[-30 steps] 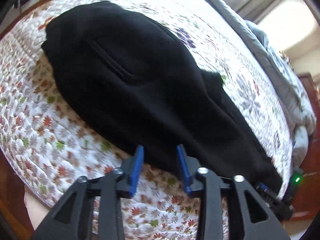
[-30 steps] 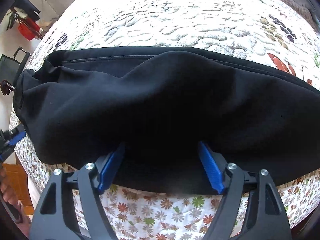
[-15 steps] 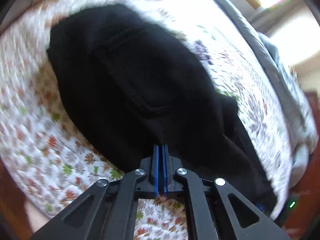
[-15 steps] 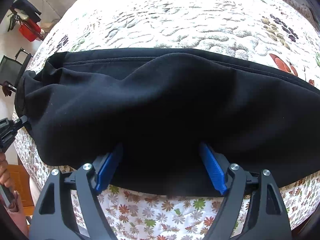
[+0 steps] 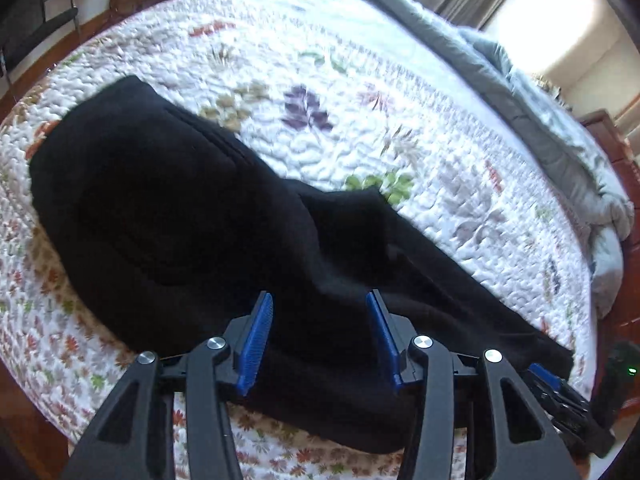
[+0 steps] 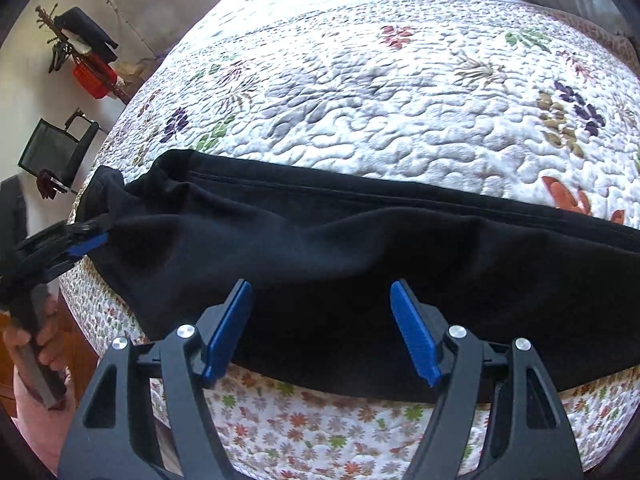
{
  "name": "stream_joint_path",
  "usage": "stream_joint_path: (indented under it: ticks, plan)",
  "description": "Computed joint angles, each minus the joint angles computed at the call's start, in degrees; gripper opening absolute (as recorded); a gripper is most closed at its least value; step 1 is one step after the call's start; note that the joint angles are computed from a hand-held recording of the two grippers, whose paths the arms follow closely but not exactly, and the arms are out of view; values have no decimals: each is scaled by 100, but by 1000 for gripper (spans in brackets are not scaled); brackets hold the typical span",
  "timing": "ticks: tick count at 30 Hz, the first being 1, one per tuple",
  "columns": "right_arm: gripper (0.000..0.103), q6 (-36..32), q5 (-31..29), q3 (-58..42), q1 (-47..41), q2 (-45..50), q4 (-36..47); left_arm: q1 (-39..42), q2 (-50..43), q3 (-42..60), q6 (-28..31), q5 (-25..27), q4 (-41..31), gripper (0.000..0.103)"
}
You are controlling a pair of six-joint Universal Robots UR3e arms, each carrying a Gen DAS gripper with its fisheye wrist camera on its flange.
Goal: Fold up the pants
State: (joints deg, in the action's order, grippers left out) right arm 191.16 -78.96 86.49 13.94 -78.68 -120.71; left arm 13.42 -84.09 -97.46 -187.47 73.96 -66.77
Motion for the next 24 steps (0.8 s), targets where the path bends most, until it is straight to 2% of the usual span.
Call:
stream_joint_path:
  ticks: [3, 7, 9, 13, 18, 21, 24]
  plan:
    - [71, 38, -35, 100, 26, 124, -16, -87, -193, -224, 27, 248, 278, 51]
    - [70, 164, -53, 429, -56, 447, -364, 85, -283, -622, 127, 169, 653, 53]
    - [72, 131, -36, 432, -51, 476, -433, -17, -338, -617, 136, 323, 796, 54]
    - [71, 14, -161, 12, 45, 478, 26, -173, -295, -320, 143, 515, 461, 51]
    - [69, -105, -140, -39, -4, 247, 56, -206, -255, 529, 791, 125, -271, 52]
    - [69, -84, 8, 178, -146, 139, -82, -491, -842, 1375, 1296, 308, -416, 53]
    - [69, -34, 114, 492, -260, 0, -105, -631, -1389, 1835, 1835, 269, -463, 53]
